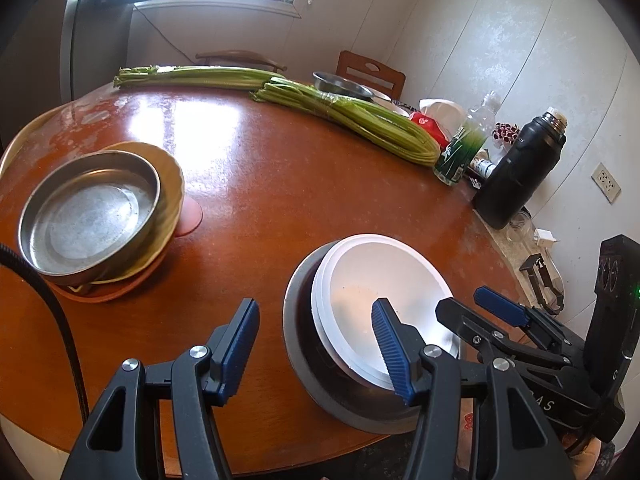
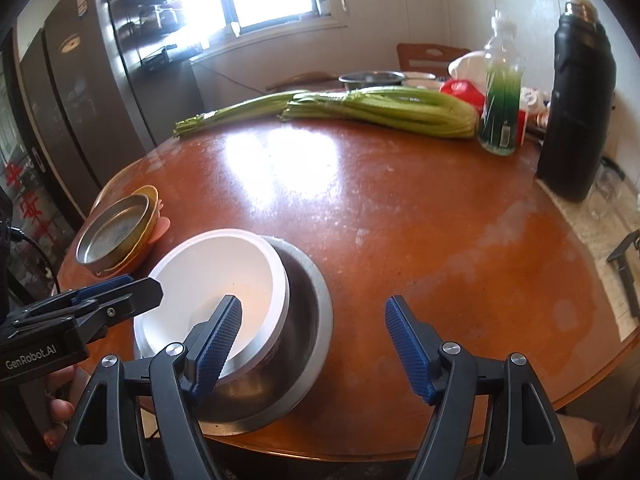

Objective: Organize plates and bowls
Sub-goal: 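Grasp the deep steel bowl's rim with the left gripper and lift it, then carry the steel bowl with nested white bowls over the steel pan stack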

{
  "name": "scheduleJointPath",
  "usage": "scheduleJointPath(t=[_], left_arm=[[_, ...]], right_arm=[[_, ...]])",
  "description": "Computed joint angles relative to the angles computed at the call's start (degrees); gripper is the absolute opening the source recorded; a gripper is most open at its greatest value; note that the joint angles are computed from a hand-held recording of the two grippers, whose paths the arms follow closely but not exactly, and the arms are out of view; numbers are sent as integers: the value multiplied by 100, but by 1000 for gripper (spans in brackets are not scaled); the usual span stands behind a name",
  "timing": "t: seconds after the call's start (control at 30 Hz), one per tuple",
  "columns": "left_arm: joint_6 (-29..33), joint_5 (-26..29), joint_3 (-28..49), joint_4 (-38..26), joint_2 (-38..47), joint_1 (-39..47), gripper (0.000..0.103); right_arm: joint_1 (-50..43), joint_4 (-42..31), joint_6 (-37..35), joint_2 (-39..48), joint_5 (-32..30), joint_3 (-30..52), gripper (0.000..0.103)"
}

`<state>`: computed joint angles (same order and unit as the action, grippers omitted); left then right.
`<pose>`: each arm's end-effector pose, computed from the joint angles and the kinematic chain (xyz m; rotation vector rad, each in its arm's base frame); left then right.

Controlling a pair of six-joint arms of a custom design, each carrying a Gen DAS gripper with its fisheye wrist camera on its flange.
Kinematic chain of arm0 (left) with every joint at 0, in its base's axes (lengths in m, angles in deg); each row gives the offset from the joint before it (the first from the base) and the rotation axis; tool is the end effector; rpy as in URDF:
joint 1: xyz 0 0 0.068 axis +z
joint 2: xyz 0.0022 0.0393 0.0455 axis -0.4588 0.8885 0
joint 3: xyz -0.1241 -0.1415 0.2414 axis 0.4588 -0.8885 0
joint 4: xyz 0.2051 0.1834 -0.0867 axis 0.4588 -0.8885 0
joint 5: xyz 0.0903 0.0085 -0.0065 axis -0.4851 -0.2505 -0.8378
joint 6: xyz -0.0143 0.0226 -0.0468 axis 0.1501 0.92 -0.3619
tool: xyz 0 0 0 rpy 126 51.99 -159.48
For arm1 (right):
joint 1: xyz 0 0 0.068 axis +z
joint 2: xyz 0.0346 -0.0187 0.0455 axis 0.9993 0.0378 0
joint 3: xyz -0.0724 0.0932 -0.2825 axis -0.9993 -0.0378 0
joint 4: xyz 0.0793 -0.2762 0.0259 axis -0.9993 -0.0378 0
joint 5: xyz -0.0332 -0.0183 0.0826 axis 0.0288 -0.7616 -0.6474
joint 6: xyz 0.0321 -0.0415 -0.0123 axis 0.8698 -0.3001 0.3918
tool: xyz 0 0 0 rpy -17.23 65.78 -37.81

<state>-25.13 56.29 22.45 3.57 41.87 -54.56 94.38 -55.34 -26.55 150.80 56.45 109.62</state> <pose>0.3044 -0.1621 0.1574 0.2458 2.4724 -0.5203 0.2658 0.0321 0.1628 0.0745 2.3958 0.1999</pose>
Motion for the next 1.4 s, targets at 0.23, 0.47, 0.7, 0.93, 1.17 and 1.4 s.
scheduleJointPath(t=[0.23, 0.47, 0.7, 0.93, 1.17, 1.4], left_arm=[[-66, 277, 179, -21, 358, 46, 58], [-44, -29, 335, -93, 586, -89, 58], [-64, -309, 425, -66, 694, -216, 60], [-74, -210, 437, -16, 770, -159, 60], [-51, 125, 632, -198, 981, -121, 60], [-41, 220, 677, -174, 1035, -170, 60]], right_arm=[[-117, -22, -2, 226, -352, 80, 75], [-138, 87, -141, 354, -523, 67, 75], [-236, 117, -196, 598, -741, 126, 75], [-391, 102, -203, 797, -1166, 165, 75], [-256, 96, -382, 885, -1148, 164, 76], [-211, 188, -465, 793, -1124, 62, 76]])
